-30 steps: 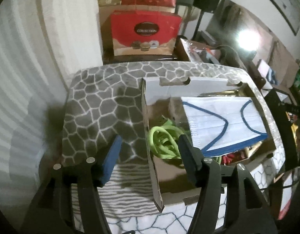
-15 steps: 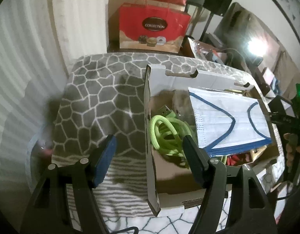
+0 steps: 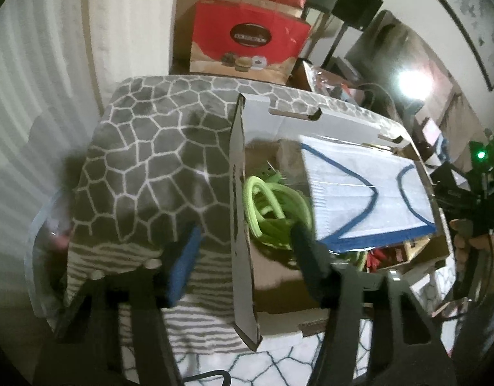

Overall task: Organize objects
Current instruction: 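Reach the right gripper over the clear phone case on the cloth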

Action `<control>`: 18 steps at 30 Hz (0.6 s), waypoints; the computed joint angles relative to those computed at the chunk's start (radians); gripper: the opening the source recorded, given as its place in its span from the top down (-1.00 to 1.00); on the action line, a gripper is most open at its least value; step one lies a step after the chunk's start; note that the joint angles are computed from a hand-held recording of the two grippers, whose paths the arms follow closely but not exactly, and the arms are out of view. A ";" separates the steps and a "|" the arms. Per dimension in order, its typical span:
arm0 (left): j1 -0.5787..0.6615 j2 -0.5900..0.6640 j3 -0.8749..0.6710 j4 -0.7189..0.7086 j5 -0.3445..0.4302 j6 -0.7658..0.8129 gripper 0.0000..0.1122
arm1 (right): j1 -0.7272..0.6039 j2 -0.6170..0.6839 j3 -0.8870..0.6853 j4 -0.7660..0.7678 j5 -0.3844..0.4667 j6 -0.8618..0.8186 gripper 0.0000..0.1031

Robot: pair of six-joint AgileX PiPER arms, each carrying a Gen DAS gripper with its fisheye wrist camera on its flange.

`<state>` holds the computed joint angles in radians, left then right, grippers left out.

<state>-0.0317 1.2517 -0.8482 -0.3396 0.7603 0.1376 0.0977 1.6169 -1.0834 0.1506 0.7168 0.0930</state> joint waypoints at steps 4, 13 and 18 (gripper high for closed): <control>0.011 -0.010 0.014 -0.021 0.001 0.016 0.20 | -0.016 -0.010 0.009 0.014 -0.004 -0.025 -0.39; -0.009 -0.056 0.029 -0.004 0.016 -0.004 0.01 | 0.053 0.018 -0.019 -0.147 0.011 0.088 -0.44; 0.045 -0.086 0.041 -0.053 0.038 0.036 -0.01 | 0.043 0.019 -0.024 -0.122 0.019 0.090 -0.42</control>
